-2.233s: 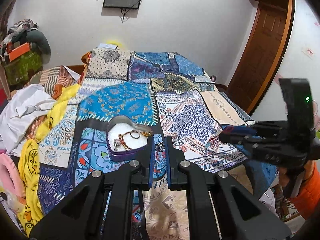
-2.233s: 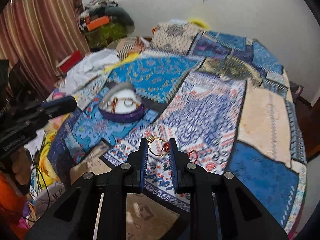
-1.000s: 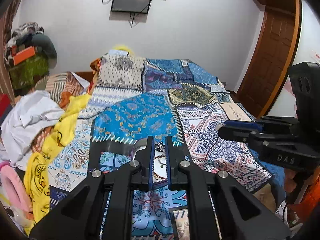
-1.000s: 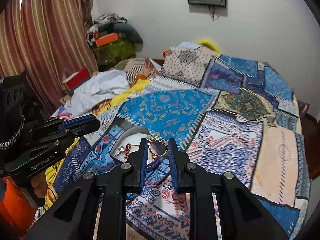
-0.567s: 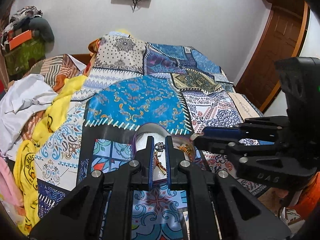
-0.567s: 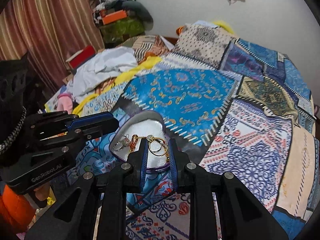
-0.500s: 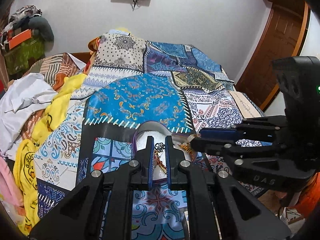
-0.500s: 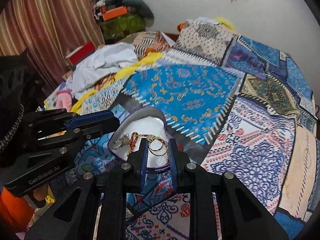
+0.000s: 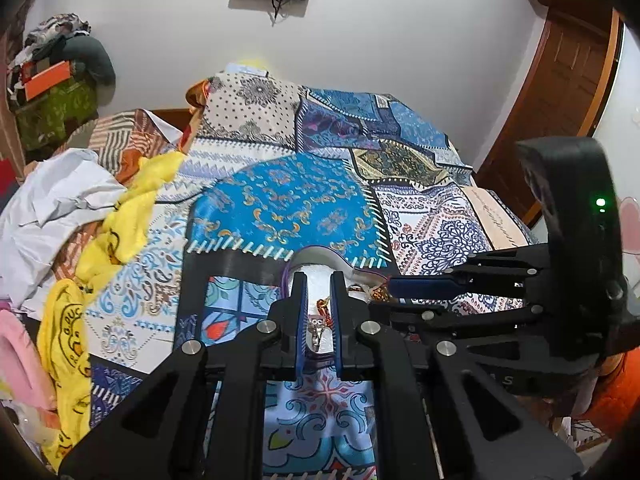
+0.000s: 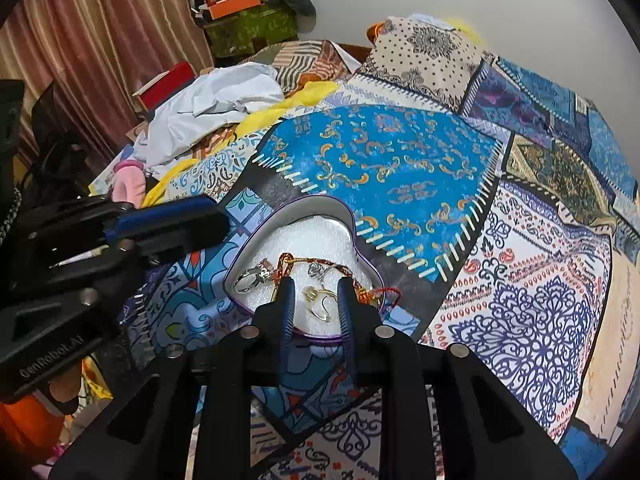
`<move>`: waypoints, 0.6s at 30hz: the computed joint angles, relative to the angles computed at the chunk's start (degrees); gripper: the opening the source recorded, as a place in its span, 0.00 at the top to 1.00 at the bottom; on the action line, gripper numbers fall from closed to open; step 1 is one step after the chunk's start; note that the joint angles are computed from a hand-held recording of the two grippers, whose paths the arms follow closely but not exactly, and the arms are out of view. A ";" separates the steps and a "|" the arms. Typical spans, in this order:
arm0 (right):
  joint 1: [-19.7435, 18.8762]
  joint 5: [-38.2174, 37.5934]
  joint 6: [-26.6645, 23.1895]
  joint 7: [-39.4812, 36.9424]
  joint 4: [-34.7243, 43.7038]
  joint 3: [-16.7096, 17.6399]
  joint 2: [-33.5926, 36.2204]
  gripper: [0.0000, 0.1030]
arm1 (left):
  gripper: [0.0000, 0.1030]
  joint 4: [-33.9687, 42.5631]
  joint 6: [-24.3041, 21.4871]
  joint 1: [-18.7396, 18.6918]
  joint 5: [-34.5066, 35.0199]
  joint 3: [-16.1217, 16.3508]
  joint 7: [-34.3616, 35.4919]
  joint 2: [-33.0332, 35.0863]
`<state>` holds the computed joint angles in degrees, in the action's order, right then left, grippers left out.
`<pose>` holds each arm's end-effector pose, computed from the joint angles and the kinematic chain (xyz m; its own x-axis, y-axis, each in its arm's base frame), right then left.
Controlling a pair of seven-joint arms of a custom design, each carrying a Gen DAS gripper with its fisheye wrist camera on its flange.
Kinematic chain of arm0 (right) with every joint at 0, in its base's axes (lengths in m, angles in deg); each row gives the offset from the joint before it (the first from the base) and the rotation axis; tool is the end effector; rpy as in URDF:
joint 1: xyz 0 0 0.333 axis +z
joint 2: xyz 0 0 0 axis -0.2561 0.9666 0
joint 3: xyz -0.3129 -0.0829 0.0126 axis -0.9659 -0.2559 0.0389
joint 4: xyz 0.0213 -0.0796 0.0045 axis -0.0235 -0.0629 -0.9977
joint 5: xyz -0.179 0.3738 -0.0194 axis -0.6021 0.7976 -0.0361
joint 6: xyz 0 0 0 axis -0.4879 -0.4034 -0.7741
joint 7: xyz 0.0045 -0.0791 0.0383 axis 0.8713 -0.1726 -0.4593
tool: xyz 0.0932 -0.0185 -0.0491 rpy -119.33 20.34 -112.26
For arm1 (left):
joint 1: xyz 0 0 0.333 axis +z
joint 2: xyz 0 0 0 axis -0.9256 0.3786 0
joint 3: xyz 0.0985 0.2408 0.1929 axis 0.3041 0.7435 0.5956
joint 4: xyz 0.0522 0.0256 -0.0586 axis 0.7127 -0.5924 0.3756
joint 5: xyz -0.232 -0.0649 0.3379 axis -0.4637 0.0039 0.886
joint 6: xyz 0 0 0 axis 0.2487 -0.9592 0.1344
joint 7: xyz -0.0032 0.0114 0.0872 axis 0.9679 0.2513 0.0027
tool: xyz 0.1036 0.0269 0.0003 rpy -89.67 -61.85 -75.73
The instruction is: Organize jewelry
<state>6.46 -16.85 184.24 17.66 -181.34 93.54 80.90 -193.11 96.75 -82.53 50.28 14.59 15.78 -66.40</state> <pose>0.5128 0.2810 0.5745 0.6387 -0.7575 -0.1351 -0.7003 -0.4995 -0.5099 0.4794 -0.2779 0.5703 -0.1151 -0.9663 0.2303 -0.7041 -0.0842 -0.7051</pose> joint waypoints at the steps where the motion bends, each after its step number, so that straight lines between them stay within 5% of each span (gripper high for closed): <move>1: -0.07 -0.17 -0.56 0.33 0.17 -0.04 -0.04 0.71 | 0.91 -0.02 -0.32 0.22 0.54 -0.23 -0.41 -0.33; 18: -5.37 -4.70 7.78 5.77 -10.07 -1.49 -14.46 0.69 | 0.75 0.05 -5.77 -2.55 0.85 -1.79 -2.12 -2.46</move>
<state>1.09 -21.56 192.02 23.42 -191.41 92.05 66.44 -193.06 90.97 -85.08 51.13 12.80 13.66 -68.86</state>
